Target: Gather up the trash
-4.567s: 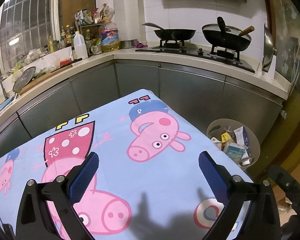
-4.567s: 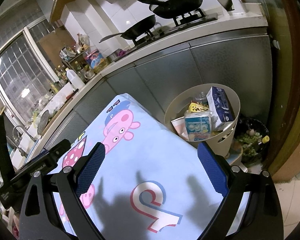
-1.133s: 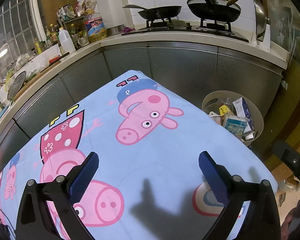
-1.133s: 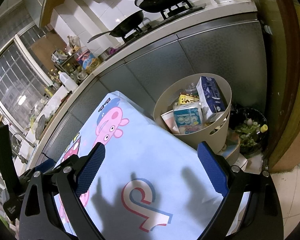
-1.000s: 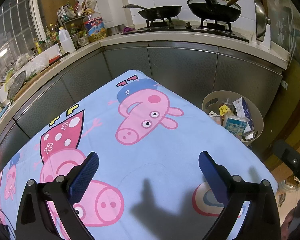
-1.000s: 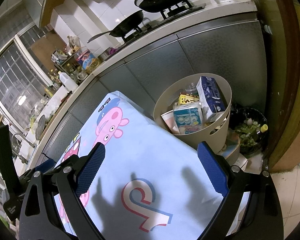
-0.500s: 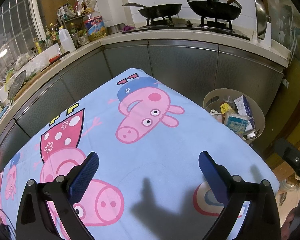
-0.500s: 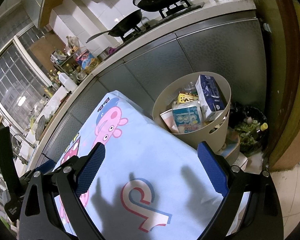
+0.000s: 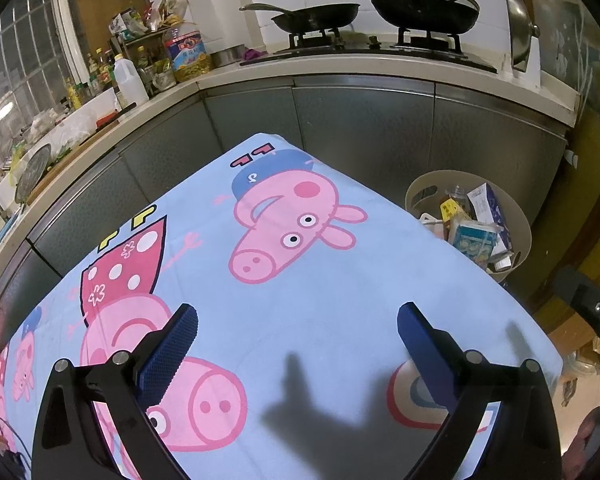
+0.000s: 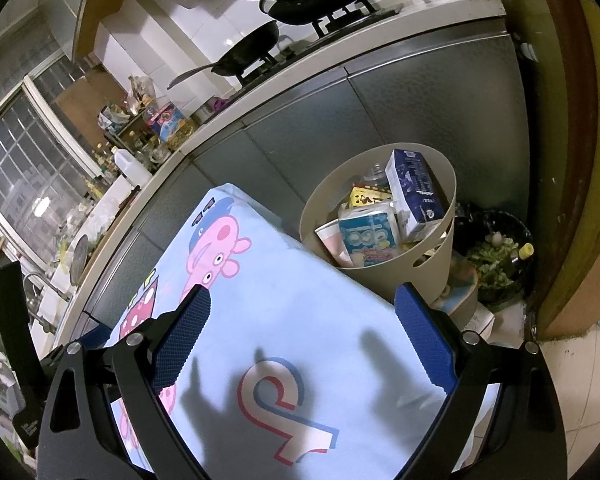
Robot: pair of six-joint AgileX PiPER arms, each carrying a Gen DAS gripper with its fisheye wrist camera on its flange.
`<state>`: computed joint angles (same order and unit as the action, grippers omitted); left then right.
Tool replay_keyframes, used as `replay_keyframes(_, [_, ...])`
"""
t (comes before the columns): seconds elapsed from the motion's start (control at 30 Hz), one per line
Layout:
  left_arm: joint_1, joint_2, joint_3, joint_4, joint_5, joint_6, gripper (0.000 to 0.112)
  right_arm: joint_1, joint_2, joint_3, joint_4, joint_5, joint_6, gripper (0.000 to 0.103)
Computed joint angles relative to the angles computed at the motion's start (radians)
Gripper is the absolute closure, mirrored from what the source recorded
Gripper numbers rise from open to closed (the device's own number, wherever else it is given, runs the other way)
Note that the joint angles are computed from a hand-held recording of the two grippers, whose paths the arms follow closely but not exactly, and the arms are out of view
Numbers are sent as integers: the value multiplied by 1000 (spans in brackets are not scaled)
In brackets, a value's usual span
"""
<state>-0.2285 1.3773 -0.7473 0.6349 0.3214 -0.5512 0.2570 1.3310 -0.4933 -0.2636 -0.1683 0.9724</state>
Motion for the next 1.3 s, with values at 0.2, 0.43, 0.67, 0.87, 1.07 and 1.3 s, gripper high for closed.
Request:
replay_keyframes(0.2, [-5,5,3,20,0,-12,13,-16,-10,14,-37,-6,39,11])
replay_keyframes(0.43, [-10,7,6,30,0,-24,13,-21,-7,13,-66,-9,64,11])
replay_keyframes(0.67, [-15,14,3,40,1,-31,13,-23,-6,14,-70,-11,70,11])
replay_keyframes(0.87, [-15,16,10,47,-4,-36,13,-24,-6,15,-76,-13,74,11])
replay_keyframes(1.07, [-11,20,22,55,-16,-39,13,-26,-5,15,-83,-13,80,11])
replay_keyframes(1.3, [11,26,18,-33,-28,54,13,-25,-8,26,-67,-19,62,11])
